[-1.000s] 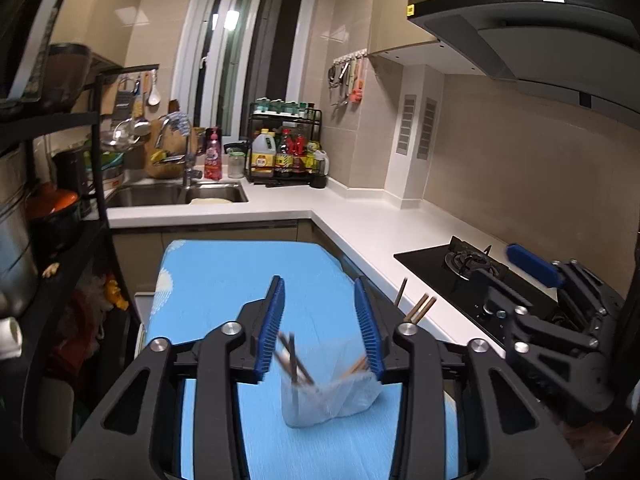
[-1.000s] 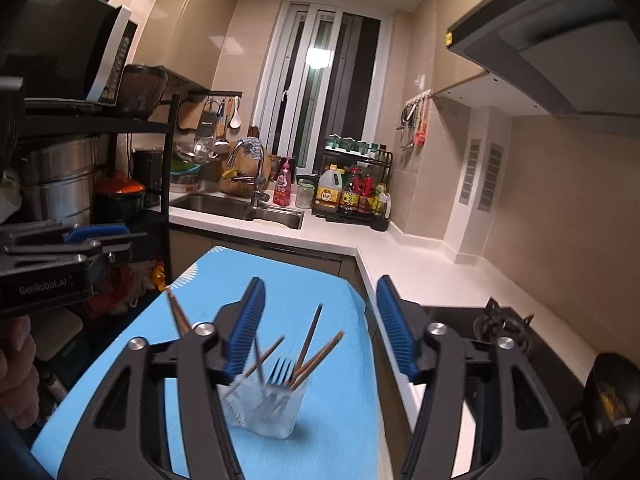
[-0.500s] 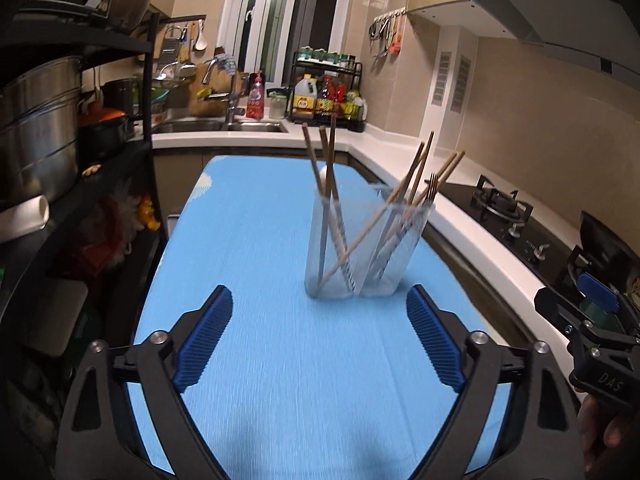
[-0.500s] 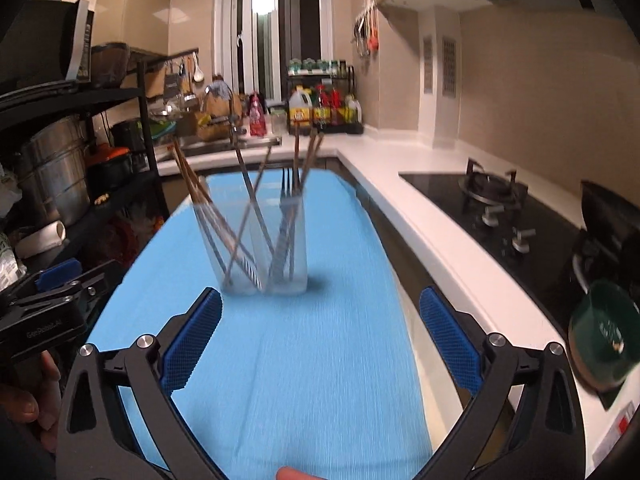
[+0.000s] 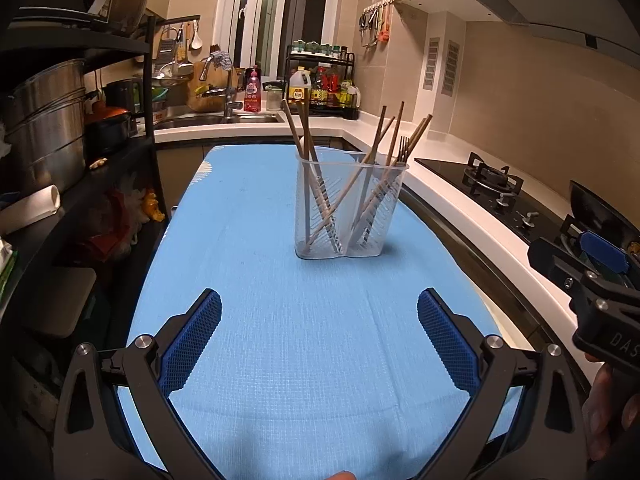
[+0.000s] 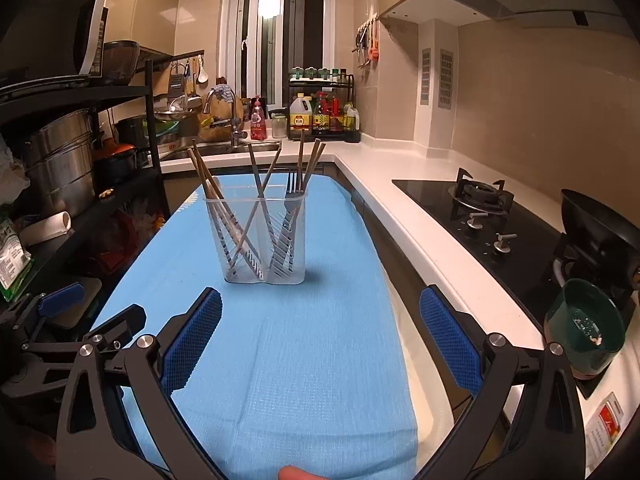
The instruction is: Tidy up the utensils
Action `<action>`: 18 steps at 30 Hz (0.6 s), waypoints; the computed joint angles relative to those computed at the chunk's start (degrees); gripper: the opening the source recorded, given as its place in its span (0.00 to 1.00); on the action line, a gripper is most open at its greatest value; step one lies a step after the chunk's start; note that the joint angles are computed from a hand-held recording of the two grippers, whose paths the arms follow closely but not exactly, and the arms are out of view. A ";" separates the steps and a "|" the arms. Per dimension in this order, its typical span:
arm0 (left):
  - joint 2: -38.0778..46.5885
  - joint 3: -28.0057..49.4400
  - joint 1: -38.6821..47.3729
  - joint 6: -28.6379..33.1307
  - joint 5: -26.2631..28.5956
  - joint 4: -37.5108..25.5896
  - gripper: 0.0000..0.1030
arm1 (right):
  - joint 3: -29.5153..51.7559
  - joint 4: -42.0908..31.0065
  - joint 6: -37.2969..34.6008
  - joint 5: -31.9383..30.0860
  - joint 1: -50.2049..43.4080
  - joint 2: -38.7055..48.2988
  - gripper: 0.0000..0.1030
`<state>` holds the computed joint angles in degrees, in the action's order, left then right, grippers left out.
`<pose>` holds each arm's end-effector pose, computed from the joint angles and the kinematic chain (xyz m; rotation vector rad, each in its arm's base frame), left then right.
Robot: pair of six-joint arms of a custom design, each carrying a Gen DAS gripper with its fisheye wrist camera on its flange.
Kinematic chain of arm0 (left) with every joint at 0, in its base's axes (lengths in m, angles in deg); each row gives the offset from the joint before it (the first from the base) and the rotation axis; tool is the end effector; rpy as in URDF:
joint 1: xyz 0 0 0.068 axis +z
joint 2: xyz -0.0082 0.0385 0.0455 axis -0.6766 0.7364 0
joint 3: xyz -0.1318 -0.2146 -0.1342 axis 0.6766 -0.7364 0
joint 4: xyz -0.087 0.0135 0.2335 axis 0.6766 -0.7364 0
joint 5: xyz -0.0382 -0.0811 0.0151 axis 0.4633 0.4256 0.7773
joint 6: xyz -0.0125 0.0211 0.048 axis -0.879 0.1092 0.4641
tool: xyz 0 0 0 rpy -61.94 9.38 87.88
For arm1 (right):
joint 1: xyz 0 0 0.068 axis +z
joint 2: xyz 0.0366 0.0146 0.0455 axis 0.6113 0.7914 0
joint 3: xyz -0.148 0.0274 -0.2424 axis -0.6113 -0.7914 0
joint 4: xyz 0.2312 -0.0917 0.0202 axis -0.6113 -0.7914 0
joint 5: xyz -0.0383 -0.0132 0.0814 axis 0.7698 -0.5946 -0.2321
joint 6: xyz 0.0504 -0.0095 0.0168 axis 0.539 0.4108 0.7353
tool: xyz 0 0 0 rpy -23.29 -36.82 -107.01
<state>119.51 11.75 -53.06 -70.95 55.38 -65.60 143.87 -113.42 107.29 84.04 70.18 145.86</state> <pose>0.3461 -0.0722 0.3133 0.3457 2.1099 -0.3378 0.2764 0.1472 0.3384 0.2509 2.0387 -0.2338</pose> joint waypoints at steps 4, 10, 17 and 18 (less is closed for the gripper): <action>-1.25 -1.07 -0.67 -0.16 -0.75 0.13 0.93 | -0.93 -1.01 1.06 0.55 0.48 -1.34 0.95; -1.50 -0.98 -1.47 -0.64 -1.49 -0.01 0.93 | -1.66 -1.20 0.81 1.09 0.14 -2.61 0.95; -1.64 -1.34 -1.80 -0.77 -2.01 0.45 0.93 | -2.04 -0.97 1.19 0.75 -0.39 -2.82 0.95; -1.64 -1.36 -1.82 -0.88 -2.04 0.48 0.93 | -2.06 -1.00 1.12 0.77 -0.37 -2.91 0.95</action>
<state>117.86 10.39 -54.88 -71.82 53.35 -65.12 141.81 -114.43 108.41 84.81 69.81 142.95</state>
